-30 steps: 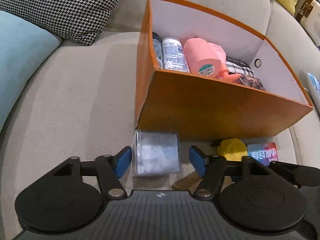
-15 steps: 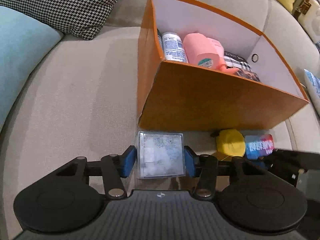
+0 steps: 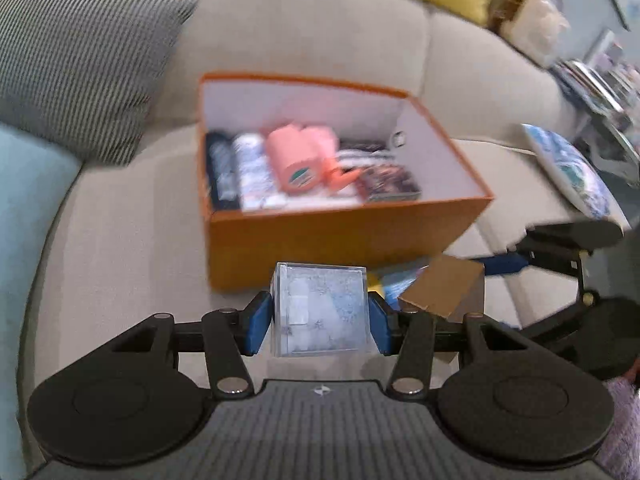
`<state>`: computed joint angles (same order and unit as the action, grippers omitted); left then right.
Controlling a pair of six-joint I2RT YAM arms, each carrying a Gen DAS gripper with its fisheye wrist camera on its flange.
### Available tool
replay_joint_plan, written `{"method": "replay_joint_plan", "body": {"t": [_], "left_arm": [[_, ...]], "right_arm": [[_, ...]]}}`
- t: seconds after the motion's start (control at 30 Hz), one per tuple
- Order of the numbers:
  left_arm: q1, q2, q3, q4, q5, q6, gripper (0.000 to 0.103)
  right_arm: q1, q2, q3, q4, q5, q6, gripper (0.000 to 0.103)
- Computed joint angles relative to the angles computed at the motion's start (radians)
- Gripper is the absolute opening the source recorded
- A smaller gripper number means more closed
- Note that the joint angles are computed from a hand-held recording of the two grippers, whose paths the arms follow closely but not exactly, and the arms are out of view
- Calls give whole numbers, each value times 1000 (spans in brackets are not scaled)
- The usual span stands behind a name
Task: Organize rigid objects
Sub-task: 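Lift the clear cube and cardboard square up over the orange box, then lower the cardboard square into the box and open the right gripper while the left lowers the cube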
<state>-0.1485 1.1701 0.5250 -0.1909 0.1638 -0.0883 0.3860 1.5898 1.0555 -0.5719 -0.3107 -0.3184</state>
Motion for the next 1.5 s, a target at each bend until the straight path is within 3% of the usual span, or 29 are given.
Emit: {"method": "replay_joint_plan", "body": {"t": [0.27,0.63,0.9,1.2,1.5], "left_arm": [[-11,102,215,-74,33,46,58],[28,479,471,-18,74,6,58],[49,728,634,-35,92,-6,58],[66,850,711,-47,124,-1,58],[82,908,754,-62,160,8,58]], "right_arm": [[-125,47,257,-191,-34,-200,63],[-137,488,745,-321,136,-18,63],[-104,693,892,-402,194,85,63],[-80,966,1281,-708,197,132,63],[-72,1080,1462,-777,237,86,65]]}}
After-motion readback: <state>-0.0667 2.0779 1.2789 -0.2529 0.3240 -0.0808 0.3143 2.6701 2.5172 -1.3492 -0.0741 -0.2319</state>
